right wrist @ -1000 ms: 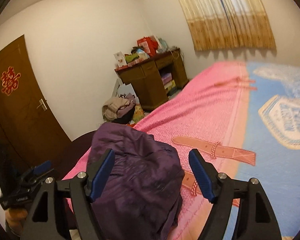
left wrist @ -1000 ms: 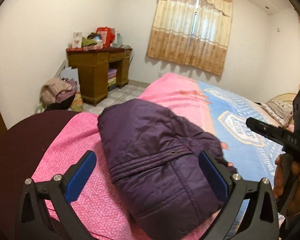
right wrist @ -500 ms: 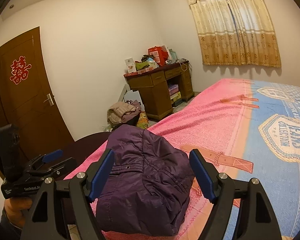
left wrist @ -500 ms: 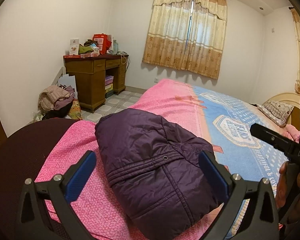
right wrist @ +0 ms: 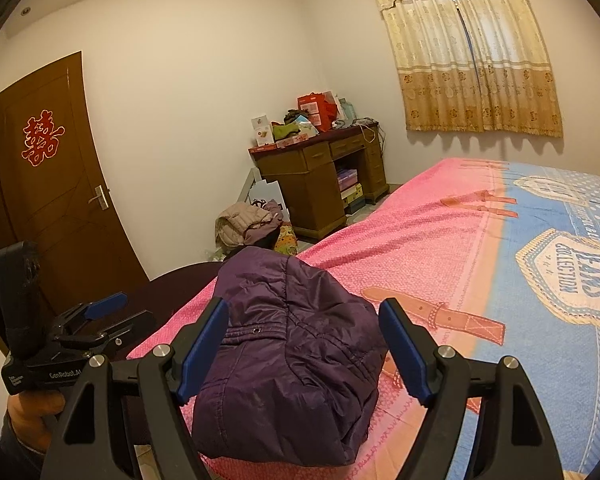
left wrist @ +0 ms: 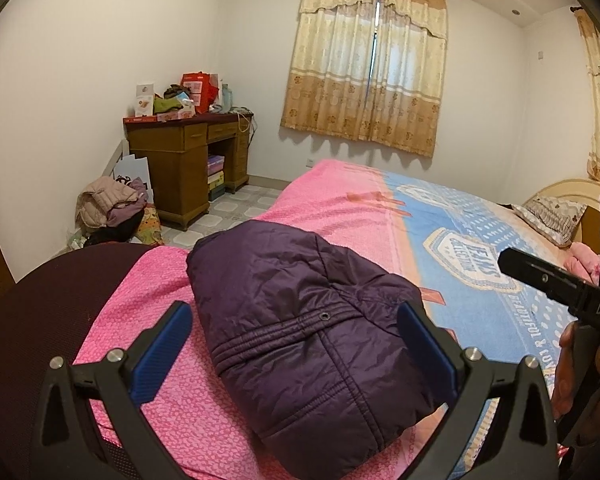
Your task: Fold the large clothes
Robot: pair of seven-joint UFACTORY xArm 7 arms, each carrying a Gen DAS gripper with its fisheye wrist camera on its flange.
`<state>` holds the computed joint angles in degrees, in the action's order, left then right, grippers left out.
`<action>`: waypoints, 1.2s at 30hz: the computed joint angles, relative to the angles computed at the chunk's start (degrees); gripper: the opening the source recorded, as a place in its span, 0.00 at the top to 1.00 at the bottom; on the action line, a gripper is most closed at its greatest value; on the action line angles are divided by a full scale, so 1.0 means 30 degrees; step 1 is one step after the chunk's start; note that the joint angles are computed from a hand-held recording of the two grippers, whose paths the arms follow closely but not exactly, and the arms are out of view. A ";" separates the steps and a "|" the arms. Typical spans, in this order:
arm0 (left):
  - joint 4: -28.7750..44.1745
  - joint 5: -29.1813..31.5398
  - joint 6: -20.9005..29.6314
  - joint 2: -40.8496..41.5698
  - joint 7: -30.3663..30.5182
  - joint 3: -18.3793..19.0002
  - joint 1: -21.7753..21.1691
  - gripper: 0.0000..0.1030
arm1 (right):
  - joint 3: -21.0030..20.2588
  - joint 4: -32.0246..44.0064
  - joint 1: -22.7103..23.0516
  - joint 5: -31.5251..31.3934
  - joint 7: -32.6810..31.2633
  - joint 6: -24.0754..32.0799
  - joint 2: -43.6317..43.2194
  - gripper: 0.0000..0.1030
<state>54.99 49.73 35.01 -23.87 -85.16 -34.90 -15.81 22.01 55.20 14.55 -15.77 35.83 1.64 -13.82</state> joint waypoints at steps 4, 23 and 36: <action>0.0066 0.0064 0.0082 0.0023 -0.0108 -0.0074 -0.0017 0.00 | 0.0015 -0.0185 -0.0056 0.0047 0.0095 -0.0156 -0.0211 0.24; 0.0564 -0.0091 0.1231 0.0453 0.0591 0.0161 -0.0598 0.00 | 0.0372 -0.0496 -0.0492 0.0237 0.0110 -0.0356 -0.0547 0.24; 0.0921 0.0879 0.3189 0.0144 0.0886 0.0295 -0.1124 0.00 | 0.0887 -0.0301 -0.0746 -0.0290 0.0050 -0.0337 -0.0690 0.24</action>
<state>57.75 52.37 44.58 -23.43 -82.50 -34.01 -19.18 24.68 54.29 12.31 -16.64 35.98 0.62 -15.89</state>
